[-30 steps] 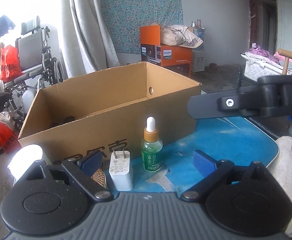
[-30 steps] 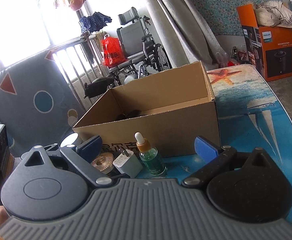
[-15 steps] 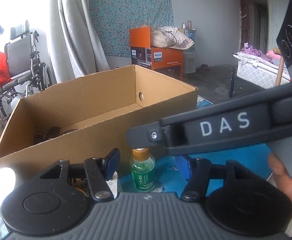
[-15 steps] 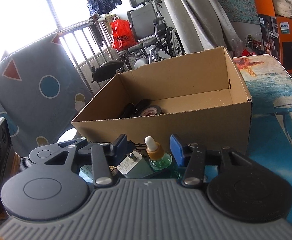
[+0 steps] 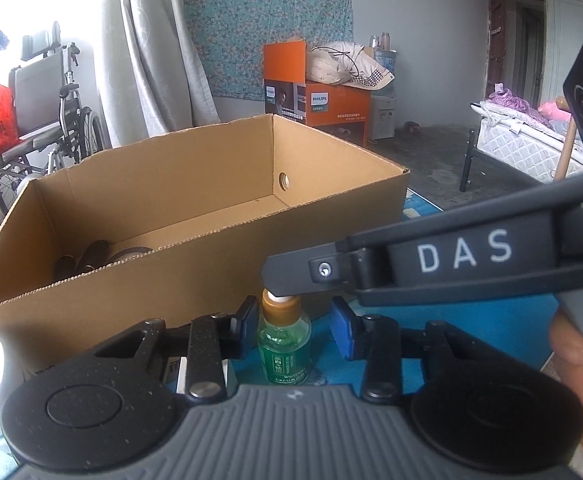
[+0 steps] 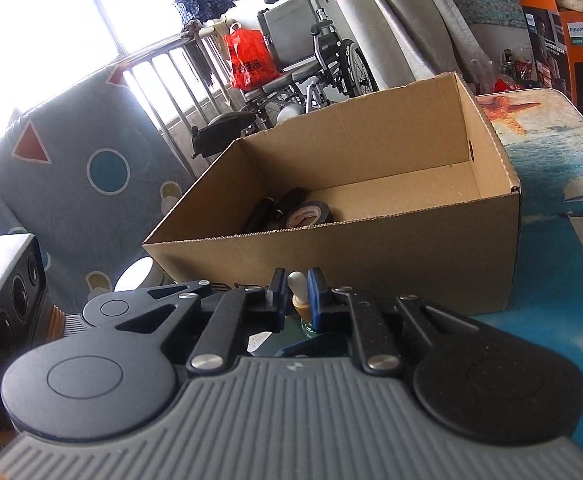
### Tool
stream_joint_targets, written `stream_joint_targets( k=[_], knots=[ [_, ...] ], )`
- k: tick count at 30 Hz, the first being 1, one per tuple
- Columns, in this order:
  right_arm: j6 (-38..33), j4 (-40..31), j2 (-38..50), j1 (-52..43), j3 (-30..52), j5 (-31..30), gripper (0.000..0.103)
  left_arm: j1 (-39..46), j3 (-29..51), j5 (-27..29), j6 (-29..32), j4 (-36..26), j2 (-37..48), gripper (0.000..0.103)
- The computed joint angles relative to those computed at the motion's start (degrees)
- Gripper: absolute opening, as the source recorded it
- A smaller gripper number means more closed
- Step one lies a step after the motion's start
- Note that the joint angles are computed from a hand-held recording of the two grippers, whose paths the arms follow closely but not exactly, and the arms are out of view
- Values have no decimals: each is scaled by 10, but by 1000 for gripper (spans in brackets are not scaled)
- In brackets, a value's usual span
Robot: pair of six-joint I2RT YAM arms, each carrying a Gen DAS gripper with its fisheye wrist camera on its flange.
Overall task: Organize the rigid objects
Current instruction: 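Reach the right tool to the green dropper bottle and close on it, then lift the green dropper bottle with the right tool and carry it over the box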
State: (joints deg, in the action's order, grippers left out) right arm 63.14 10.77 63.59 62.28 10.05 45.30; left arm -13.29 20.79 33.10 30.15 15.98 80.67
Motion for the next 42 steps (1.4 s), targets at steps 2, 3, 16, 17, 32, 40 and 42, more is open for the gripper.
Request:
stream_joint_targets(
  k=[2, 3, 16, 17, 32, 40, 42],
  knots=[
    [3, -8, -12, 1, -3, 1, 10, -6, 4, -5, -11, 1, 2, 33],
    [8, -14, -18, 5, -4, 3, 10, -6, 6, -4, -15, -1, 2, 31],
    [78, -108, -92, 51, -19, 34, 9, -19, 5, 9, -43, -4, 0, 26],
    [86, -117, -91, 58, -16, 40, 9, -19, 6, 11, -45, -6, 0, 26],
    [250, -311, -122, 165, 15, 108, 10, -27, -16, 27, -40, -13, -10, 40],
    [245, -346, -114, 164, 31, 99, 13, -54, -21, -6, -27, 70, 69, 42],
    [232, -340, -115, 154, 33, 89, 14, -61, -17, -11, -26, 83, 89, 42]
  ],
)
